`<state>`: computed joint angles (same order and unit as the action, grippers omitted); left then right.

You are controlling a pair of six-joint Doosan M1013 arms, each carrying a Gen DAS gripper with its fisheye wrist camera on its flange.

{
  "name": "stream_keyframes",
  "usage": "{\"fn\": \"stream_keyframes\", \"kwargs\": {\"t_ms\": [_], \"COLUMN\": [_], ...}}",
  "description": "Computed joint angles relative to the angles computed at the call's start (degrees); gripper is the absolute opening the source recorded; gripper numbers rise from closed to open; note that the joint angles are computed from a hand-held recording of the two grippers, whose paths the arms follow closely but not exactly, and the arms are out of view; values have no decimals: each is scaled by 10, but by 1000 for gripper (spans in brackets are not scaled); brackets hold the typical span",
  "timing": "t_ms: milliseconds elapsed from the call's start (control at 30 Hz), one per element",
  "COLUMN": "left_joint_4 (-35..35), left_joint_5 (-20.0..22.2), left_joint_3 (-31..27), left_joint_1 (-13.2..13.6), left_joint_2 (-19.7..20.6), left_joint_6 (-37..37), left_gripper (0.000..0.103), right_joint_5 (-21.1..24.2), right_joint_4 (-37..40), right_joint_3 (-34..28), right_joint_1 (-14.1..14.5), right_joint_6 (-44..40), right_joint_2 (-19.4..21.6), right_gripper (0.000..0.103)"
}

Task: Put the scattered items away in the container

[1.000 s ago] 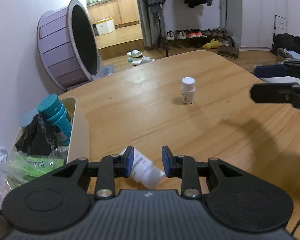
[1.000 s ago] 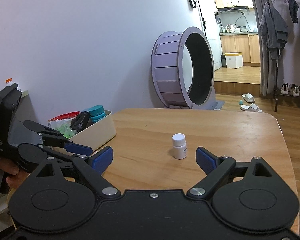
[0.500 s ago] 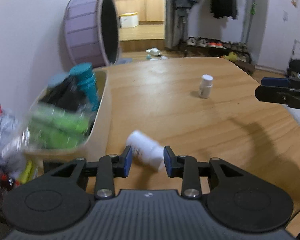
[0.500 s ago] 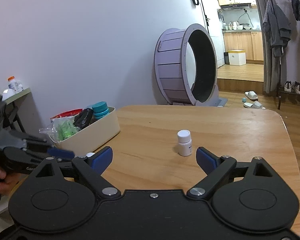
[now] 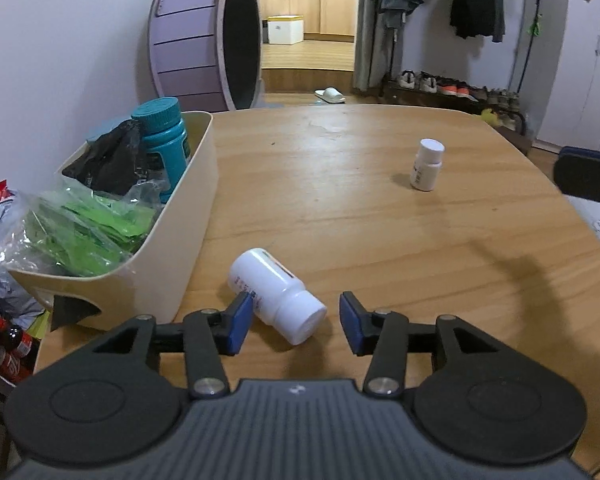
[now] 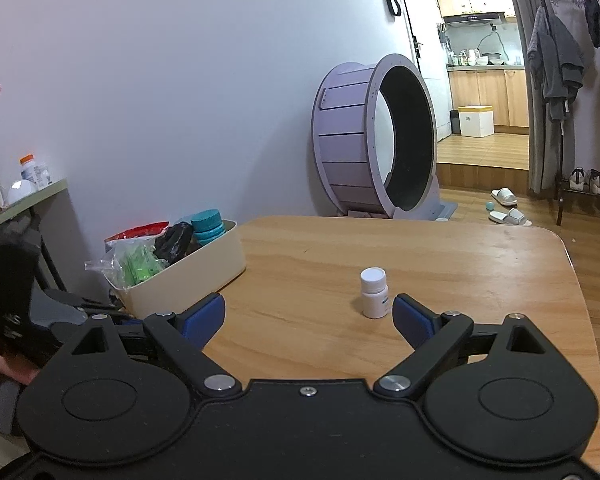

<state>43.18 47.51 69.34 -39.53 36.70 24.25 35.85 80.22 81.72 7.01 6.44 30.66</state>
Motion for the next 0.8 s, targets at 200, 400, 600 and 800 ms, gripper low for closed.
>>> {"fn": "stream_keyframes", "kwargs": {"t_ms": [200, 400, 600, 800], "left_joint_4": [-10, 3, 21, 20], "left_joint_5": [11, 3, -29, -59], "left_joint_3": [-10, 1, 20, 29], "left_joint_1": [3, 3, 3, 8], "left_joint_2": [9, 6, -3, -7], "left_joint_6": [-1, -8, 14, 17], "left_gripper": [56, 56, 54, 32], "right_joint_5": [0, 2, 6, 10], "right_joint_4": [-10, -17, -17, -18], "right_joint_3": [-3, -5, -8, -7], "right_joint_1": [1, 1, 1, 1], "right_joint_6": [5, 10, 12, 11], "right_joint_2": [1, 1, 3, 2], "right_gripper": [91, 91, 91, 91]}}
